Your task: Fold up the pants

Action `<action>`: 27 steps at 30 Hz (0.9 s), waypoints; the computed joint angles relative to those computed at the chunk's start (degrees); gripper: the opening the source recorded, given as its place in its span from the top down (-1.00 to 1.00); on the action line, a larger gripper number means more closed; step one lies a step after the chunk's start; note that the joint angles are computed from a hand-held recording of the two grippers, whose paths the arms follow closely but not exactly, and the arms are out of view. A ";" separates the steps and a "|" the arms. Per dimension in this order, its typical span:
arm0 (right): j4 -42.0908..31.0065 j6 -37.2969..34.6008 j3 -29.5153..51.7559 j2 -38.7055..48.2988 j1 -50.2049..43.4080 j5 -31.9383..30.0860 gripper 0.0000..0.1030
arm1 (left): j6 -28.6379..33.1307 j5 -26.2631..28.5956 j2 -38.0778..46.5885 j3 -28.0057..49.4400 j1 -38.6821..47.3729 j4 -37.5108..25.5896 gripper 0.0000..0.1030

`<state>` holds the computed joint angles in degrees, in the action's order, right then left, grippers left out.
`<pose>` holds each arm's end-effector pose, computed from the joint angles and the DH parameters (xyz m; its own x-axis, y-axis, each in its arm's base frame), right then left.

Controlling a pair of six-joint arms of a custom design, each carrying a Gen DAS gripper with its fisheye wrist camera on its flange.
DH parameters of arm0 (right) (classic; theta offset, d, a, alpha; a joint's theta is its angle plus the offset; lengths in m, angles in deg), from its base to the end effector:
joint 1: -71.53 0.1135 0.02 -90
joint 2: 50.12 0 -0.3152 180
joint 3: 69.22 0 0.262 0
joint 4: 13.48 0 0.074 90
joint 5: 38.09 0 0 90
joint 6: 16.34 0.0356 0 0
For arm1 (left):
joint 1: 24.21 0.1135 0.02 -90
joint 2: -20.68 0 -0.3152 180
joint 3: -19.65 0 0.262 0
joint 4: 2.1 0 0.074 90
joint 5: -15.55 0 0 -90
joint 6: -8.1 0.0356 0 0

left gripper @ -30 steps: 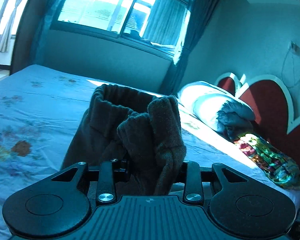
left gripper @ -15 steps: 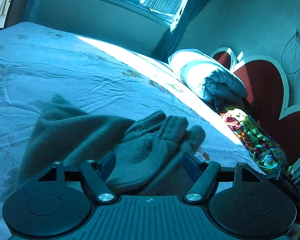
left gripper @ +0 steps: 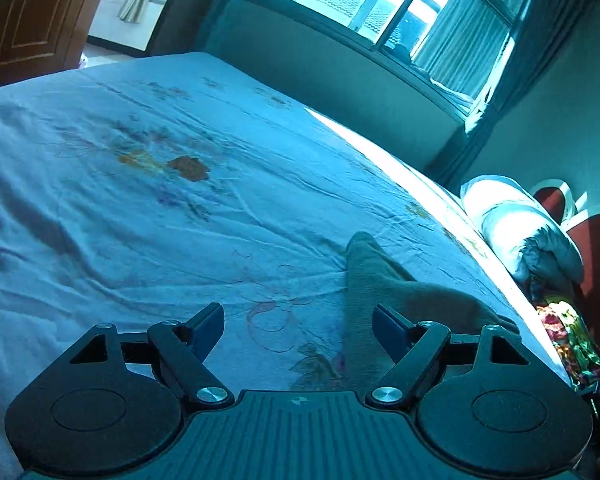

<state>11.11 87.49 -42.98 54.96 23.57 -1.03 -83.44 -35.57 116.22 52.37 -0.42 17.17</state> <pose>0.1607 -0.1358 0.0833 -0.4954 0.7645 -0.4125 0.2613 0.5840 0.7685 0.2321 0.0779 0.1241 -0.6330 -0.3019 -0.7129 0.0853 0.8880 -0.4518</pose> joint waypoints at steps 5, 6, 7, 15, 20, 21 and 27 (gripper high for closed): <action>0.06 2.31 1.89 -1.57 12.48 11.70 0.13 | 4.09 -3.93 6.09 0.86 -1.74 -0.12 -0.56; 0.88 2.55 1.51 -2.59 14.23 13.86 0.27 | 4.09 -3.79 7.11 0.49 -1.85 1.07 -0.56; 1.03 2.17 1.24 -4.15 15.71 15.61 0.36 | 4.05 -3.16 8.07 0.42 -1.60 1.48 -0.56; 29.25 8.62 -9.53 -3.94 0.91 -4.53 0.59 | 3.90 -2.12 9.63 -0.56 -2.61 3.93 -0.56; 12.04 -1.89 -0.98 11.40 -3.59 -2.23 0.57 | 3.48 -3.22 8.98 -0.77 -4.63 4.06 -0.57; 10.53 -2.94 -1.21 9.98 -3.90 -2.24 0.56 | 3.40 -3.33 8.85 -0.84 -4.93 4.09 -0.57; 9.06 -4.35 -2.90 1.26 -1.56 1.17 0.56 | 3.43 -2.94 5.62 -1.85 -7.84 3.59 -0.57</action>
<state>20.17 83.13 -45.88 56.22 22.00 0.14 -80.01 -38.51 121.84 50.52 -8.26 20.76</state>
